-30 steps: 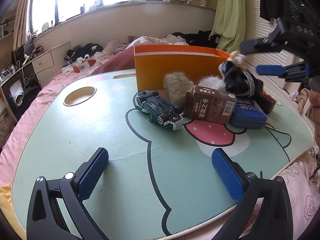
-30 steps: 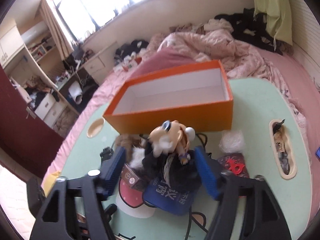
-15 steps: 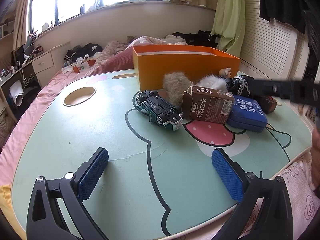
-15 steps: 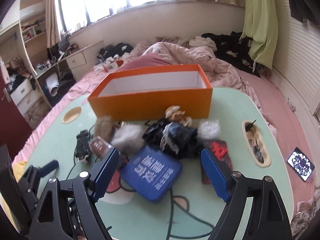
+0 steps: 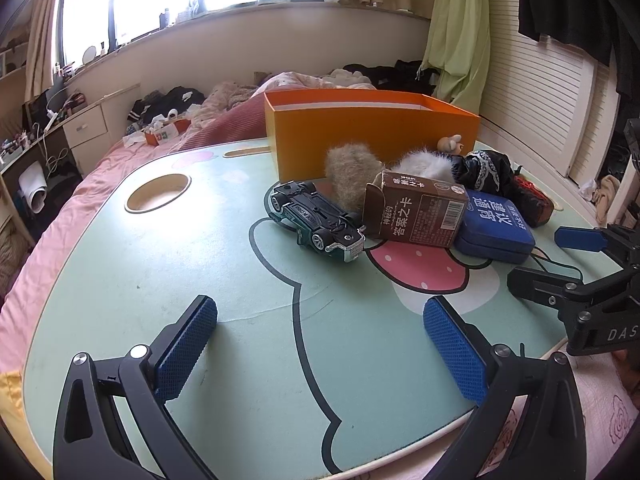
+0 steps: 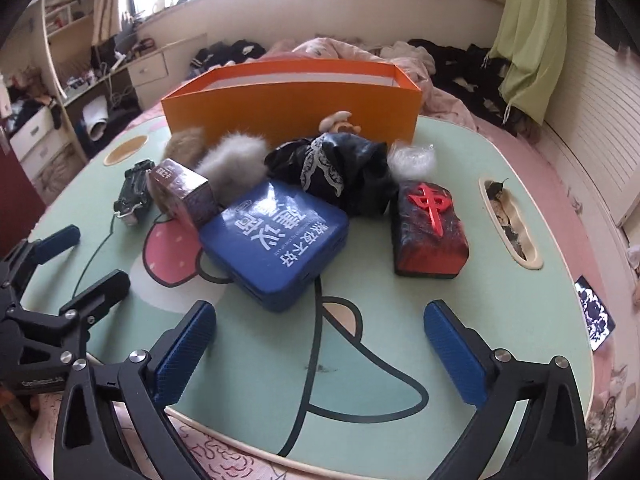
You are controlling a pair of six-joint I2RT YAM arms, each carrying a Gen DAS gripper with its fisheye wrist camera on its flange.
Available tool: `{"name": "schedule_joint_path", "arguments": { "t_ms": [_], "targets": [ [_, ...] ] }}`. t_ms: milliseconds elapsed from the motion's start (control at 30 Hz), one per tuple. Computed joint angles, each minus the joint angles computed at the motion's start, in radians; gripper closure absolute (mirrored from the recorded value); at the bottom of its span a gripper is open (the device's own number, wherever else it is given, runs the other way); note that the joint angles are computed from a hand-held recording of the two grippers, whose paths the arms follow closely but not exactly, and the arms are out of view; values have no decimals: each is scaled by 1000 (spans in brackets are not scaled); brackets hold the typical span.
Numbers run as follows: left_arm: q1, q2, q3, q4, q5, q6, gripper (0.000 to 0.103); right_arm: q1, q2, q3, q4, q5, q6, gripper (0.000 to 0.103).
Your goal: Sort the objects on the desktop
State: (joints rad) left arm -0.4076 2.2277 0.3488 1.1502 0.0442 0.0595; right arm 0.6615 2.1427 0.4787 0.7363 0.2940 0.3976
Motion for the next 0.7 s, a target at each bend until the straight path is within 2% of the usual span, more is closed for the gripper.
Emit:
{"name": "schedule_joint_path", "arguments": {
  "t_ms": [200, 700],
  "targets": [
    [-6, -5, -1, -4, -2, -3, 0, -7, 16, -8, 40, -5, -16, 0],
    [-15, -10, 1, -12, -6, -9, 0, 1, -5, 2, 9, -4, -27, 0]
  ]
}}
